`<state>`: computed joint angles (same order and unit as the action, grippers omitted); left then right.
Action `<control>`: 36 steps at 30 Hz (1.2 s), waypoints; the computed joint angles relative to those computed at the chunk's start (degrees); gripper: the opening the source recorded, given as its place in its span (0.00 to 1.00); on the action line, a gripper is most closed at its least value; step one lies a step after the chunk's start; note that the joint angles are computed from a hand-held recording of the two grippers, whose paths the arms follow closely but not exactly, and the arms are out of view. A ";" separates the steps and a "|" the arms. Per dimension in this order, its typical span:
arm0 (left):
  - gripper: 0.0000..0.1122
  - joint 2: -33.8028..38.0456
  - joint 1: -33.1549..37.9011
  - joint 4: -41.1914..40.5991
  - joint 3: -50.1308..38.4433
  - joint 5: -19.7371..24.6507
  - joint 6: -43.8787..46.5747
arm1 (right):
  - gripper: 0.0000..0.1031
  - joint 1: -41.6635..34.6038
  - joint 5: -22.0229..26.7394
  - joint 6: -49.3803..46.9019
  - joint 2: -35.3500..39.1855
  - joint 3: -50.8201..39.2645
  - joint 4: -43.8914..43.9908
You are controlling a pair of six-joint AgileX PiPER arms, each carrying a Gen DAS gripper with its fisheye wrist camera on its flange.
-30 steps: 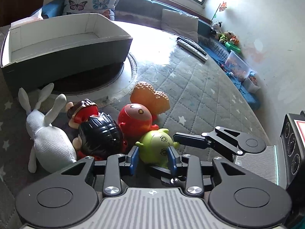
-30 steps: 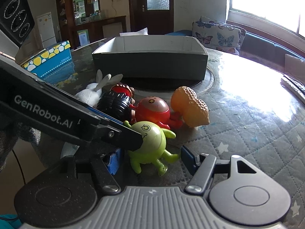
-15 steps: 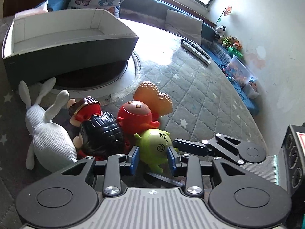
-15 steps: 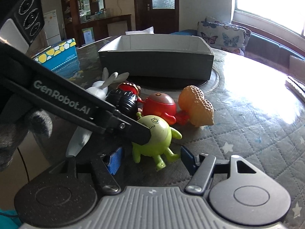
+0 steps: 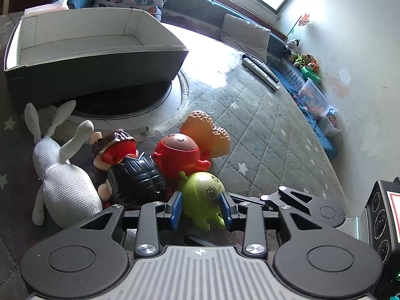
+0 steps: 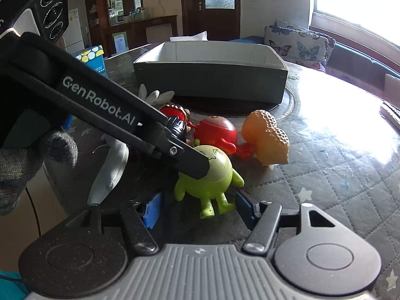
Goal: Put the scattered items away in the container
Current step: 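Close the right gripper on the green alien toy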
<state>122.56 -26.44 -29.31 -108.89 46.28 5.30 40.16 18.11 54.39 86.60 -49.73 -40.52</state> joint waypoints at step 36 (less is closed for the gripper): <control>0.30 -1.44 -0.68 -0.80 1.63 -1.42 0.15 | 0.47 0.39 0.92 8.57 -0.77 0.34 -6.27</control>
